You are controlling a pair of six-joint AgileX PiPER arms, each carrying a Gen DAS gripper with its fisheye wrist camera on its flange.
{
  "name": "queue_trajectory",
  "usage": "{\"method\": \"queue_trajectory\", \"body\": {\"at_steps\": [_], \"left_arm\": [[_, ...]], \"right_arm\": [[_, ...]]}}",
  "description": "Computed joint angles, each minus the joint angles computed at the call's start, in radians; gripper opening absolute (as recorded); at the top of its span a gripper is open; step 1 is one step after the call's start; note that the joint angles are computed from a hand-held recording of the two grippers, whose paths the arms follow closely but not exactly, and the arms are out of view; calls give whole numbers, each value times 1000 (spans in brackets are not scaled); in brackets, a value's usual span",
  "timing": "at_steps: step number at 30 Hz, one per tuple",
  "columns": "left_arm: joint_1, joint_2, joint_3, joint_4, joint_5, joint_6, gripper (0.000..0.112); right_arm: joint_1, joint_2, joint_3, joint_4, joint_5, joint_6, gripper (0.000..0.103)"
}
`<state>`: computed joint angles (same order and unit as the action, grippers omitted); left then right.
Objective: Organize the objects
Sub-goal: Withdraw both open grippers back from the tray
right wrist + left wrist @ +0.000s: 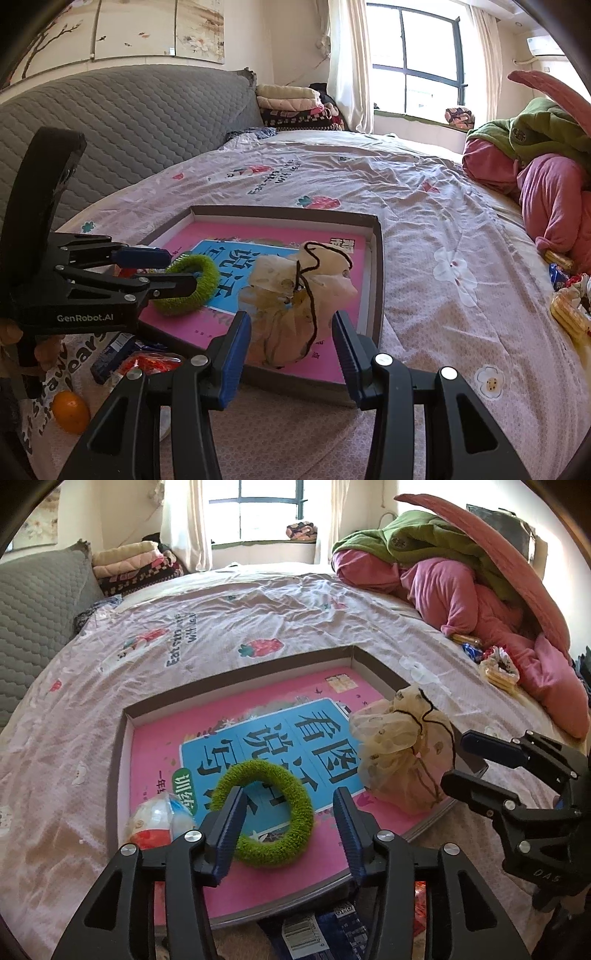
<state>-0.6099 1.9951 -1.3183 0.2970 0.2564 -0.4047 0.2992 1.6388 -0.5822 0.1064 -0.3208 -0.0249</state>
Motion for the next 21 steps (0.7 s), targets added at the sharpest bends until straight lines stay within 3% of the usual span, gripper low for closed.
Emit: {"method": "queue_trajectory", "body": {"at_steps": [6, 11, 21], "left_arm": [[-10, -43, 29, 104, 6, -105, 55], [-3, -83, 58, 82, 6, -102, 56], [-21, -142, 123, 354, 14, -403, 69]], "right_arm": [[14, -6, 4, -4, -5, 2, 50], [14, -15, 11, -51, -13, 39, 56], [13, -42, 24, -92, -24, 69, 65]]}}
